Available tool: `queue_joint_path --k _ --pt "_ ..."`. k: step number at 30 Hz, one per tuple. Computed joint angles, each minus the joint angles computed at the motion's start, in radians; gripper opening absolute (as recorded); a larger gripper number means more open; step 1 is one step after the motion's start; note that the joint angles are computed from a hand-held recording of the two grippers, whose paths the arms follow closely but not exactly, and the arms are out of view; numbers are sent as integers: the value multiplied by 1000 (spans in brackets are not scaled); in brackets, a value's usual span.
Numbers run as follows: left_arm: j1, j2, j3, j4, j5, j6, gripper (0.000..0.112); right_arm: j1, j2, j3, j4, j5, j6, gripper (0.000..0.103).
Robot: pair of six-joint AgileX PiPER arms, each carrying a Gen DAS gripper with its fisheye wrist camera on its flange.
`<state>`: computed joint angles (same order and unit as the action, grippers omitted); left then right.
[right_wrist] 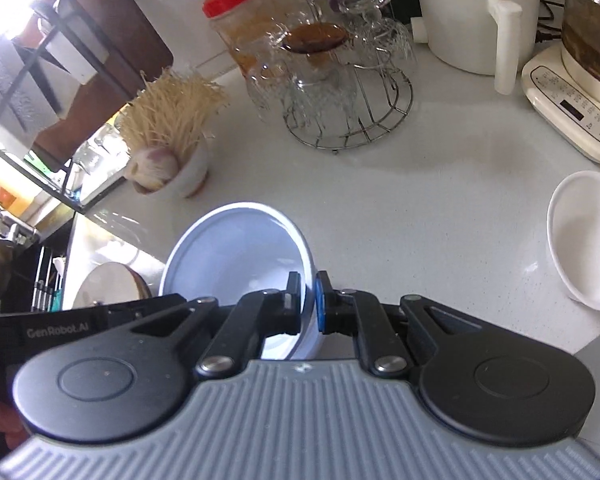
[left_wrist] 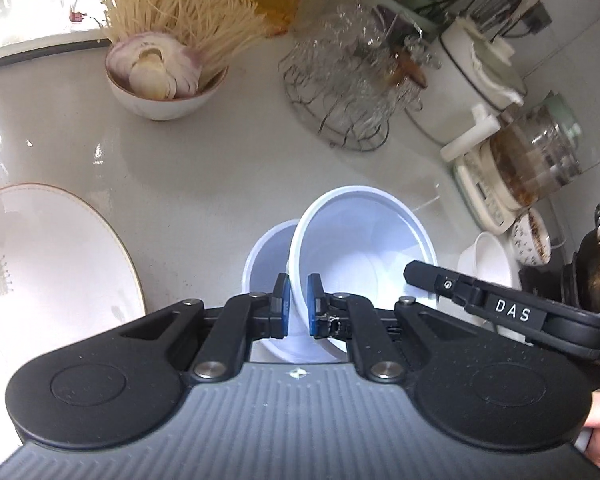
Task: Organize plates and bowls
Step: 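Lower the second bowl into the first bowl and open both grippers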
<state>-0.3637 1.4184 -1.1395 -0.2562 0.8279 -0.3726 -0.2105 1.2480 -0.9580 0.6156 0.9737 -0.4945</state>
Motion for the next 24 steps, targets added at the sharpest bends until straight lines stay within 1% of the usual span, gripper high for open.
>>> queue_joint_path --k 3,7,18,21,23,24 --pt "-2 15 -3 15 4 2 10 3 8 5 12 -3 -5 11" --pt "22 26 1 -26 14 28 11 17 24 2 4 -15 -8 11" --pt "37 56 -21 -47 24 67 11 9 39 3 6 -32 27 11" --pt "37 55 -23 -32 31 59 11 12 37 1 6 -38 24 11" --pt "33 68 -54 -6 68 27 14 7 32 0 10 -42 28 12" --pt "29 66 -60 2 71 22 22 5 27 2 11 -47 30 12"
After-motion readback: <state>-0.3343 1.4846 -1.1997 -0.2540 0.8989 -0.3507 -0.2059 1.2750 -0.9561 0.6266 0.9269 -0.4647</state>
